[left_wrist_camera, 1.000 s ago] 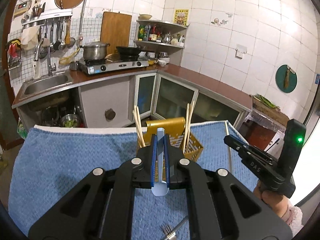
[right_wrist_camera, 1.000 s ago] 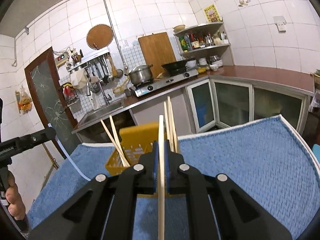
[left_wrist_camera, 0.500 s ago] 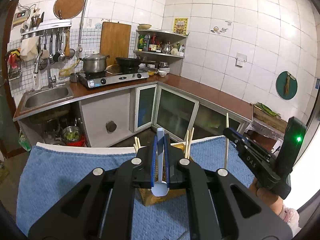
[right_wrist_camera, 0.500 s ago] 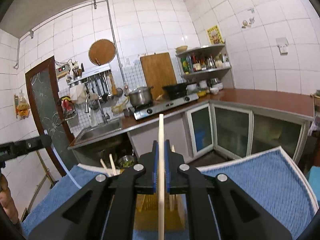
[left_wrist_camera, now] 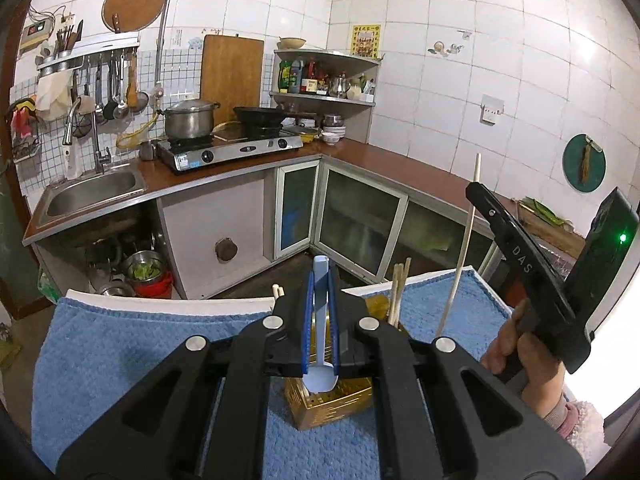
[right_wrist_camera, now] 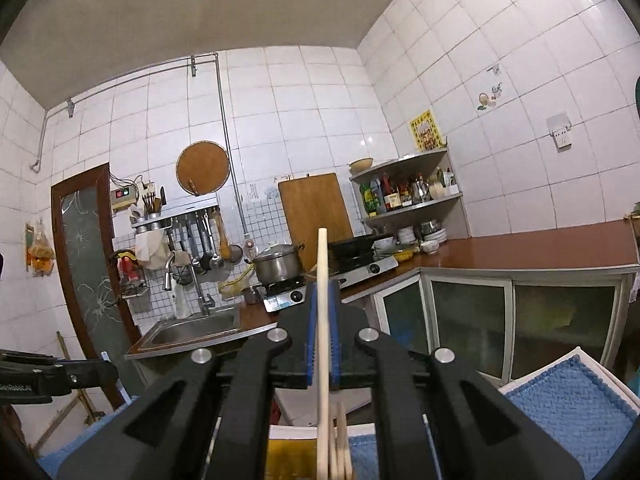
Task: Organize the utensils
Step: 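Lower the spoon into the yellow holder while the right tool inserts its chopstick, then open the left tool to release the spoon while the right tool releases its chopstick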
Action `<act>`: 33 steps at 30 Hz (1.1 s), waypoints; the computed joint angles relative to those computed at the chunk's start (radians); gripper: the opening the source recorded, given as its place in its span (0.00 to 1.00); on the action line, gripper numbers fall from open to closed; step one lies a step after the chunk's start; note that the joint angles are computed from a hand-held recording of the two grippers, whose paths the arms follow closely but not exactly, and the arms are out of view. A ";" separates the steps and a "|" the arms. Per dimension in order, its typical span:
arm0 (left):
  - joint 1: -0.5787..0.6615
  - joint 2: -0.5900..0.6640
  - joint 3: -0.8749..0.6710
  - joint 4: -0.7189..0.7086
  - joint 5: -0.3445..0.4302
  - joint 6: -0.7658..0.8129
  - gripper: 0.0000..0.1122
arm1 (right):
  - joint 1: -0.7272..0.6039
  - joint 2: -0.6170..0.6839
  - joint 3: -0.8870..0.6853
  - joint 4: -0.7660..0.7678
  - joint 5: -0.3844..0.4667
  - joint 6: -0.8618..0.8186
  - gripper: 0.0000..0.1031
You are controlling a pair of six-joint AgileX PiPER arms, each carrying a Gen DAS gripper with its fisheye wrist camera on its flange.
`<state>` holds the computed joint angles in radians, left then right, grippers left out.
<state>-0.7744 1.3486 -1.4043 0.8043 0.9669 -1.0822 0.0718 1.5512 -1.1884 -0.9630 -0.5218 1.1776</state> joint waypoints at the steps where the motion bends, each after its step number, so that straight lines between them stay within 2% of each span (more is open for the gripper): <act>1: 0.010 0.010 0.011 -0.001 -0.017 -0.005 0.05 | 0.007 0.010 0.001 0.020 0.000 -0.028 0.06; 4: 0.032 0.031 0.042 0.002 -0.057 -0.024 0.05 | 0.019 0.046 0.021 0.095 -0.024 -0.128 0.06; 8: 0.058 0.051 0.085 0.008 -0.110 -0.044 0.05 | 0.026 0.075 0.035 0.123 -0.033 -0.184 0.06; 11: 0.074 0.056 0.108 -0.002 -0.131 -0.044 0.05 | 0.010 0.077 0.014 0.079 -0.049 -0.104 0.06; 15: 0.082 0.056 0.112 0.001 -0.135 -0.047 0.05 | -0.001 0.048 -0.021 0.092 -0.062 -0.089 0.06; 19: 0.078 0.063 0.115 0.006 -0.139 -0.063 0.05 | 0.033 0.072 -0.027 0.218 -0.048 -0.234 0.06; 24: 0.087 0.061 0.170 0.041 -0.173 -0.117 0.05 | 0.059 0.124 0.007 0.287 -0.066 -0.341 0.06; 33: 0.117 0.078 0.287 0.123 -0.288 -0.256 0.05 | 0.044 0.146 0.122 0.247 -0.132 -0.408 0.06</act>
